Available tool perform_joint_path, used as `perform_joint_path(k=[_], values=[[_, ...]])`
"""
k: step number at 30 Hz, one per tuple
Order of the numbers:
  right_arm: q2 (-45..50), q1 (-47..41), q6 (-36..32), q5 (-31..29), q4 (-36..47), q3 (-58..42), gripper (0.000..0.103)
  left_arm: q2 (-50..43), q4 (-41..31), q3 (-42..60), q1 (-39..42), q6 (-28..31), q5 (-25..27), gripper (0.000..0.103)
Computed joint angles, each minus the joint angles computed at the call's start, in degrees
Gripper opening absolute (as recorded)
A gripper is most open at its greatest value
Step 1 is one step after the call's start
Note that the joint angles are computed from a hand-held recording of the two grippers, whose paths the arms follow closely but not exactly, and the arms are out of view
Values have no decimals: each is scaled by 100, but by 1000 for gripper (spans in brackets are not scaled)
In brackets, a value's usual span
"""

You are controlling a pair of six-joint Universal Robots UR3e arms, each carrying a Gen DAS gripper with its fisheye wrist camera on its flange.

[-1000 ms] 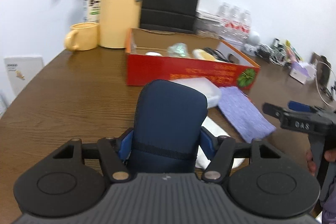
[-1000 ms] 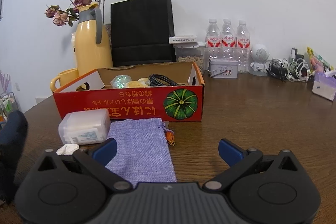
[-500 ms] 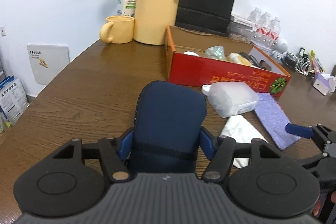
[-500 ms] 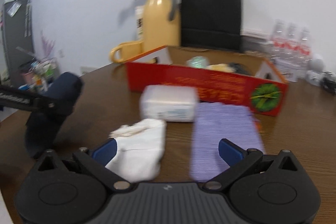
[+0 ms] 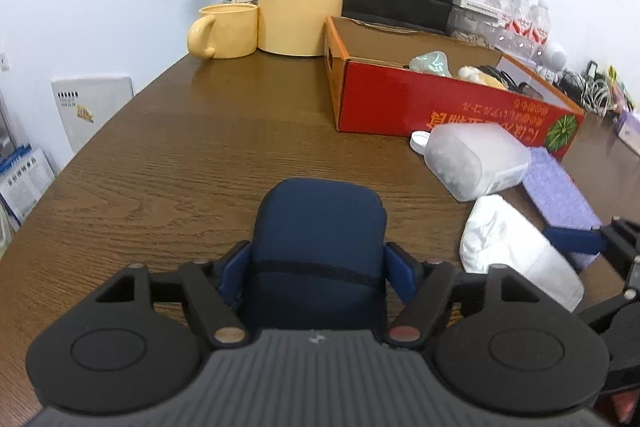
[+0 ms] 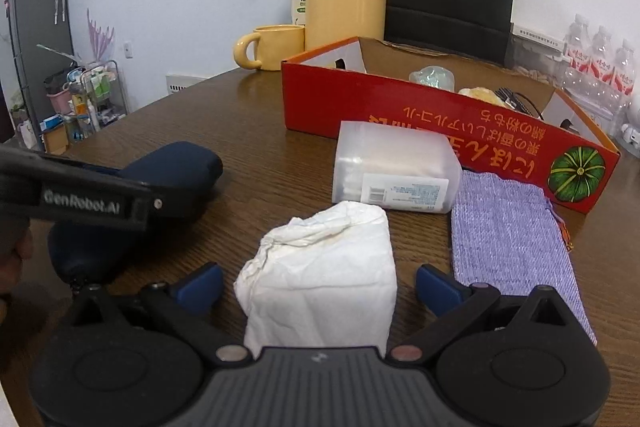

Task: Organize objects
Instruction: 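Grasp the white cloth with the right tool while the left tool holds the navy case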

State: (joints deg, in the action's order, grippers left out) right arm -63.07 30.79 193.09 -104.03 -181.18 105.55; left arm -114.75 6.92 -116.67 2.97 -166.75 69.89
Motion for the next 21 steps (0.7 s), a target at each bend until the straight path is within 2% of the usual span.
perform_joint_path(k=[1,2,6,9,11,12,21], values=[[18,-14,-3,16,-22,-10,100,13,39,-59,9,30,-12,93],[15,-17,4,19,-85,19,95,25,97,-122,28,53,-30,97],[42,14,-8,-46,-219,24,77,38,460,-408,105,29,6,103],[45,44,-6,-104,-272,34,70,-3,667,-540,161,31,-22,103],[27,45,2,-97,-332,77,69,-4,883,-656,144,74,-8,88],[21,47,-1,-96,-356,92,68,24,1008,-751,155,126,-70,69],[-292,39,31,-79,-884,544,67,367,663,-829,142,158,-245,64]])
